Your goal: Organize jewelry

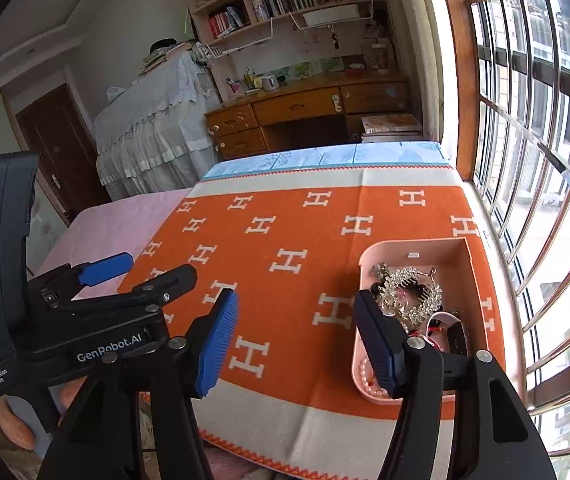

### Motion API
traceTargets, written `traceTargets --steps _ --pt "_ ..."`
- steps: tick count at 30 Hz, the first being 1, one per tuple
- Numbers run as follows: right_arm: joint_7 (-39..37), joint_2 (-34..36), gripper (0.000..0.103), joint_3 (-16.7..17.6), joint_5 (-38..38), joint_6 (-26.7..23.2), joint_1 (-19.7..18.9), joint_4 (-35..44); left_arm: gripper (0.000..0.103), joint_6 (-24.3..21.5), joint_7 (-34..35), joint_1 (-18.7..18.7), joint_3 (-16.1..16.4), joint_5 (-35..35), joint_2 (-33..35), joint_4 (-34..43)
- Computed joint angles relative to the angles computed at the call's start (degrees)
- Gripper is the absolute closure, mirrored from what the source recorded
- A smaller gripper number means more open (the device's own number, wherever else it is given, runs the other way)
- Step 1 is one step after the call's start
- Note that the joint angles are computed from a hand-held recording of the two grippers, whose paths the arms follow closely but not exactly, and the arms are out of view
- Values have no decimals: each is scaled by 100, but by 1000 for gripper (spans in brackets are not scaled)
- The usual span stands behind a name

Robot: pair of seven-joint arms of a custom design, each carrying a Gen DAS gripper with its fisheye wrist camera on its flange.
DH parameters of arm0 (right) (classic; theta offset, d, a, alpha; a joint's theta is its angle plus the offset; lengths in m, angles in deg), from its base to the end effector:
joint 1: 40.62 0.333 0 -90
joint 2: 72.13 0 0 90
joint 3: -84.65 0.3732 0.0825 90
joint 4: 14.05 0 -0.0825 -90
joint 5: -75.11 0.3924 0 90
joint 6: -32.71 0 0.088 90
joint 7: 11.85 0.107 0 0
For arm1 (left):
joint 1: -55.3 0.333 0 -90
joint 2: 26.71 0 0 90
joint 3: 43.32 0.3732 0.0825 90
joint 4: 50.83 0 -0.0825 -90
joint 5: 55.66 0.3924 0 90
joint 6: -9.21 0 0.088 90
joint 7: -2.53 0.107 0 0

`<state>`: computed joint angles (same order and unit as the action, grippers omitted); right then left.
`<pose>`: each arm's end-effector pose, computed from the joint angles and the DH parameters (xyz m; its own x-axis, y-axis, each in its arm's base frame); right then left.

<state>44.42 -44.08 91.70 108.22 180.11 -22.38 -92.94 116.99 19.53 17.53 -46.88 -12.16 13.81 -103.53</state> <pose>0.7216 0.3038 0.5628 0.6346 -0.7463 -0.2008 -0.6074 -0.3209 -0.7267 0.6592 -0.4825 0.5611 0.4231 -0.9058 -0.0230 -0.6704 -0.2958 -0.6805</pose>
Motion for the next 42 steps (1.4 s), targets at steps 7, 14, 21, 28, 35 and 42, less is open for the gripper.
traceTargets --steps 7,14,21,28,35,42 --pt "22 -238 29 37 79 178 59 -130 21 47 -108 -40 -11 121 -206 -219" --pt "113 -331 28 -10 -39 297 159 -187 21 85 -223 -26 -30 276 -356 -414" --pt "284 -264 27 -44 -144 282 206 -90 21 149 -257 42 -87 316 -437 -534" --pt "366 -228 27 -52 -207 279 212 -64 21 185 -265 85 -116 312 -482 -603" --pt "435 -145 27 -55 -250 261 217 11 21 221 -236 136 -137 269 -475 -625" --pt "552 -77 27 -73 -296 268 246 28 21 298 -190 192 -146 213 -448 -657"
